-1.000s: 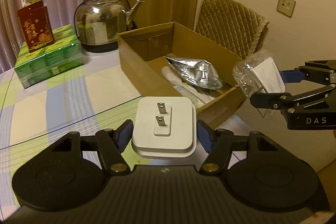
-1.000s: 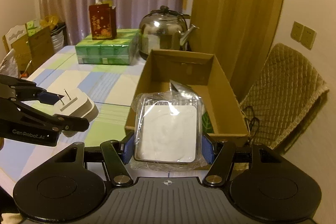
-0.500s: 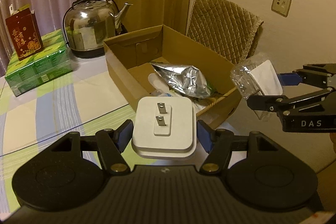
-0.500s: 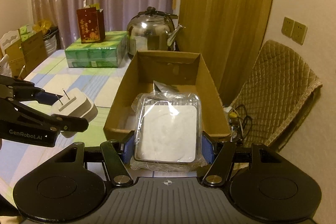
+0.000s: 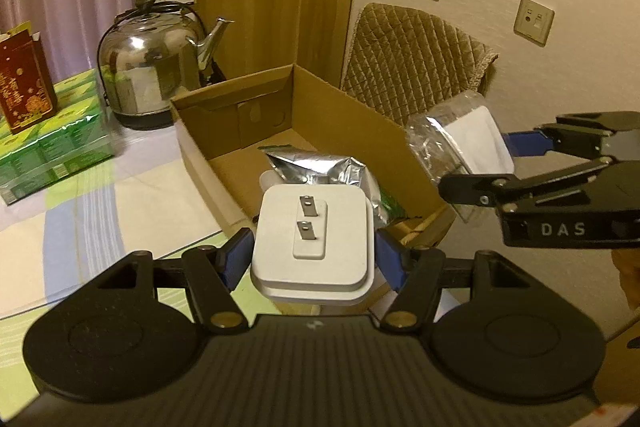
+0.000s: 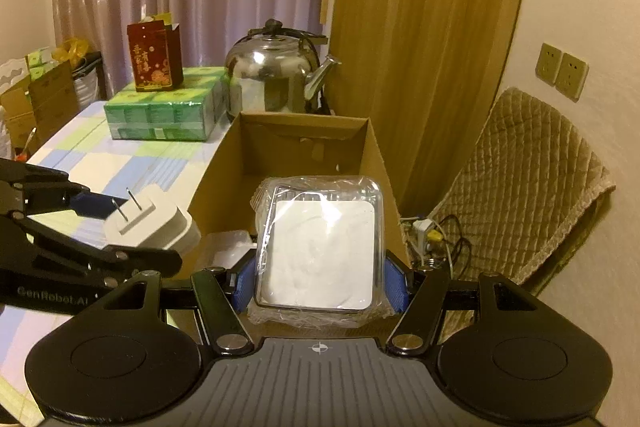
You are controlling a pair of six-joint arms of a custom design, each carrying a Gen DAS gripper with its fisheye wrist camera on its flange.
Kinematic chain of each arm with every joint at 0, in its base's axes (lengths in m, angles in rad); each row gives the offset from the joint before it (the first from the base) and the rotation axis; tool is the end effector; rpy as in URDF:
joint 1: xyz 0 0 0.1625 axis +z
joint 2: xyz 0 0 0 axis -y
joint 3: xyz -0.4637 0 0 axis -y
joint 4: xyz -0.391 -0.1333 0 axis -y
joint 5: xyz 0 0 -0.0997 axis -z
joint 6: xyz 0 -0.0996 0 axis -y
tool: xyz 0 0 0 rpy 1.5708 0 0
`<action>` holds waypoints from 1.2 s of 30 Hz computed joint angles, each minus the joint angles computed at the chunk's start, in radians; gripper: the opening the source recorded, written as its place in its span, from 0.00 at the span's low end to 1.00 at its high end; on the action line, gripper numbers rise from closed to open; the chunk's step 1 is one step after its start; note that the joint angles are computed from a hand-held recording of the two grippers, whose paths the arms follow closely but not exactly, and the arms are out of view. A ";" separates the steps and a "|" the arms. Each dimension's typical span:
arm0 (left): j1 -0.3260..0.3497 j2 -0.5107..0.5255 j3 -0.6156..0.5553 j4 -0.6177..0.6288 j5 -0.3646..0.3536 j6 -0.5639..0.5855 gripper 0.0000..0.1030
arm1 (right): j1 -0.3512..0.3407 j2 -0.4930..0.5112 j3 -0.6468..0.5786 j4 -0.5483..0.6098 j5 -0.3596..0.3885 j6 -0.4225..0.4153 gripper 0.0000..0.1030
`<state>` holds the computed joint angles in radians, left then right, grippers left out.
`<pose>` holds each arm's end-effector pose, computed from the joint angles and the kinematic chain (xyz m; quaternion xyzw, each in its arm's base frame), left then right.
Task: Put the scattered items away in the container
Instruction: 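Lower the plug adapter into the cardboard box and open the left gripper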
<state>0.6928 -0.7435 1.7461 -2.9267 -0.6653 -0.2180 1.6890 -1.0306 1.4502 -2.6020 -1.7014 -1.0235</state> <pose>-0.3777 -0.5886 0.1236 0.2141 0.8624 -0.3592 0.2852 0.2060 -0.7146 0.3773 0.4977 -0.8113 0.2429 0.1873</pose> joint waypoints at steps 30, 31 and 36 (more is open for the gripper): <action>0.103 0.124 -0.179 -0.042 -0.080 0.150 0.58 | -0.005 0.137 -0.195 0.062 -0.025 0.037 0.58; 0.107 0.127 -0.186 -0.036 -0.081 0.155 0.58 | -0.005 0.138 -0.195 0.062 -0.027 0.037 0.58; 0.108 0.123 -0.178 -0.055 -0.074 0.183 0.60 | -0.006 0.136 -0.194 0.075 -0.019 0.039 0.58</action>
